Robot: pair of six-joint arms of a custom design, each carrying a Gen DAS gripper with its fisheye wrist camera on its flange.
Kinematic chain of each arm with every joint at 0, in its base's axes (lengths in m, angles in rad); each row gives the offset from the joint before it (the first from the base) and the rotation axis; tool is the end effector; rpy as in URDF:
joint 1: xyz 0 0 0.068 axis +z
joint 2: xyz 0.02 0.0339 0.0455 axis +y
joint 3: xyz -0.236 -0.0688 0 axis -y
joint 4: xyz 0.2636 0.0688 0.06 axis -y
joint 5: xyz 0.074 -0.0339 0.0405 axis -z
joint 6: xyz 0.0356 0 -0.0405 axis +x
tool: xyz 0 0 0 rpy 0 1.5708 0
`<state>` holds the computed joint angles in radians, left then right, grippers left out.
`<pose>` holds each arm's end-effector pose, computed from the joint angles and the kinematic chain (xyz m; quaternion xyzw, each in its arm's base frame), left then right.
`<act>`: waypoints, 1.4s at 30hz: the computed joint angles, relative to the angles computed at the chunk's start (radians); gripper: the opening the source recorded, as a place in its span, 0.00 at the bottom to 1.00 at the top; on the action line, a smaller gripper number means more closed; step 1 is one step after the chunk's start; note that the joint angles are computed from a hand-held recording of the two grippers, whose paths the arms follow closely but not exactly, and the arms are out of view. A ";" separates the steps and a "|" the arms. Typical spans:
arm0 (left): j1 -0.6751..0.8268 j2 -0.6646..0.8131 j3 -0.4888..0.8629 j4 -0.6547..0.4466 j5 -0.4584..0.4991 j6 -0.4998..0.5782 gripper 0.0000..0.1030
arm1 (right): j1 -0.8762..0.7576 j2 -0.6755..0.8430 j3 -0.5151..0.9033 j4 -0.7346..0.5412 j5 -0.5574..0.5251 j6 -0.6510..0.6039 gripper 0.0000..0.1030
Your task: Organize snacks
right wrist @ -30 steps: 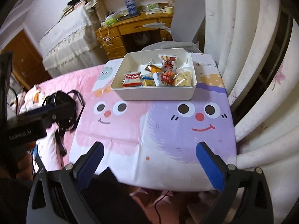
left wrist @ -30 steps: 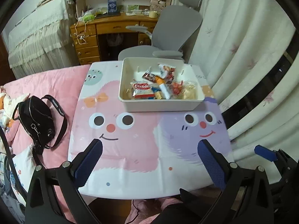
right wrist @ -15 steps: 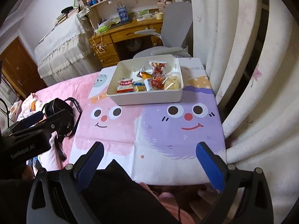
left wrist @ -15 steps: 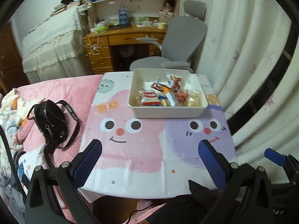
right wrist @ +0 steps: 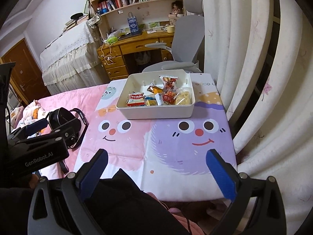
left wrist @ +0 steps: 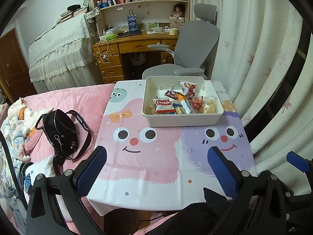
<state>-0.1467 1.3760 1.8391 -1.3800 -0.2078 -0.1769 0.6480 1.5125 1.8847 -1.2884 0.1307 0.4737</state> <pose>0.2479 -0.0292 0.4301 -0.0475 0.9413 0.0455 0.3311 0.2392 0.1753 0.4141 -0.0613 0.9431 0.1183 0.3045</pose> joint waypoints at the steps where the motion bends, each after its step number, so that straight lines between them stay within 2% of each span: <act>1: 0.000 0.000 -0.001 0.001 -0.001 0.000 0.99 | 0.005 -0.003 -0.004 -0.002 0.002 0.006 0.99; 25: -0.015 -0.010 -0.012 -0.007 0.002 0.000 0.99 | -0.001 -0.027 -0.054 -0.009 -0.002 0.020 0.99; 42: -0.025 0.032 -0.006 -0.008 0.006 -0.014 0.99 | -0.050 0.023 -0.017 -0.037 -0.048 0.001 1.00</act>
